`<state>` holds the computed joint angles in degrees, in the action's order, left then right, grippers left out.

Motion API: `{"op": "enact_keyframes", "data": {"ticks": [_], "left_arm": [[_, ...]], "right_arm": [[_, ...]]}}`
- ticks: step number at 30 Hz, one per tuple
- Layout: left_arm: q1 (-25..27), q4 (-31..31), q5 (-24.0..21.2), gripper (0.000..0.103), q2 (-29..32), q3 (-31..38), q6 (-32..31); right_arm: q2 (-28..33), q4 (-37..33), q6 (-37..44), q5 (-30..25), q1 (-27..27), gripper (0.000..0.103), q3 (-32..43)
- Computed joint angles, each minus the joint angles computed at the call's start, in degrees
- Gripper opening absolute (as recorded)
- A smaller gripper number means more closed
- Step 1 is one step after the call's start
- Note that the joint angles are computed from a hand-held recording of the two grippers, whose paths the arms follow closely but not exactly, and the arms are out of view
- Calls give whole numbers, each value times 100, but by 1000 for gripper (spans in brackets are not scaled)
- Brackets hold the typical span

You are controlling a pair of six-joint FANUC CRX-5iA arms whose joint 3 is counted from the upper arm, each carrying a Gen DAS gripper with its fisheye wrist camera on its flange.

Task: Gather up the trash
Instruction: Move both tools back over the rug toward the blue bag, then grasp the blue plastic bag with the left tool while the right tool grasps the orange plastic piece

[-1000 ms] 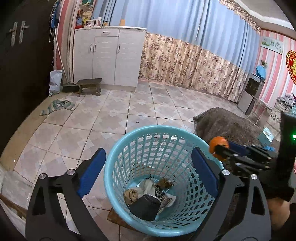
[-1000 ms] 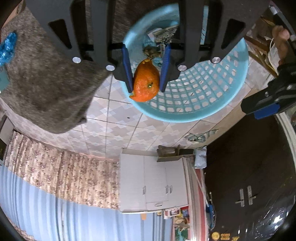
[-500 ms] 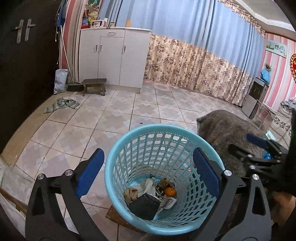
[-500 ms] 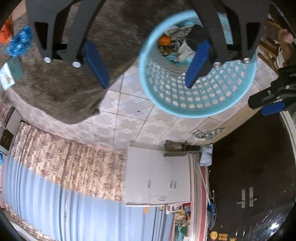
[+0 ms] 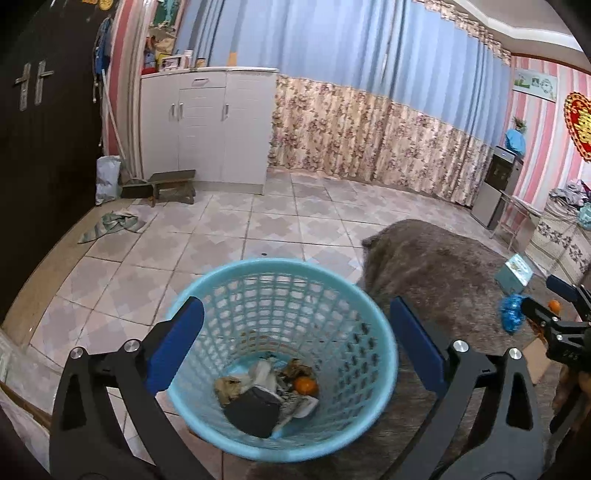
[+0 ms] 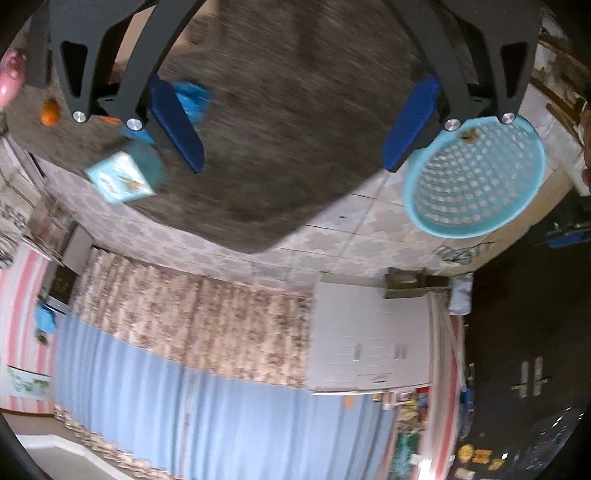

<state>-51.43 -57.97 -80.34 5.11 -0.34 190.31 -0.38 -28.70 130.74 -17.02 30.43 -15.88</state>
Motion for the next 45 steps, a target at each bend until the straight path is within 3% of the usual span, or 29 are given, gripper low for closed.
{"op": "enact_keyframes", "data": {"ticks": [6,20,32,36,40,45], "left_arm": [[-55,-42,240,97,481,554,-114],[162,547,1419,97,1891,2024,-1141],[531,1312,1822,97,3171,3704,-2652],[781,1794,1909,97,3742,4483,-3507],[1009,2169,2100,97,4055,4865,-3966],[1190,2594,2029,83,4460,5371,-4514]], "right_arm": [[75,-571,397,-596,-1116,95,263],[643,-508,404,-373,-2704,95,333],[1090,-788,742,-267,-3048,95,621],[1170,-779,643,-301,-3046,95,691],[1189,-820,644,-276,-3065,95,689],[1226,-700,494,-238,-3031,95,681]]}}
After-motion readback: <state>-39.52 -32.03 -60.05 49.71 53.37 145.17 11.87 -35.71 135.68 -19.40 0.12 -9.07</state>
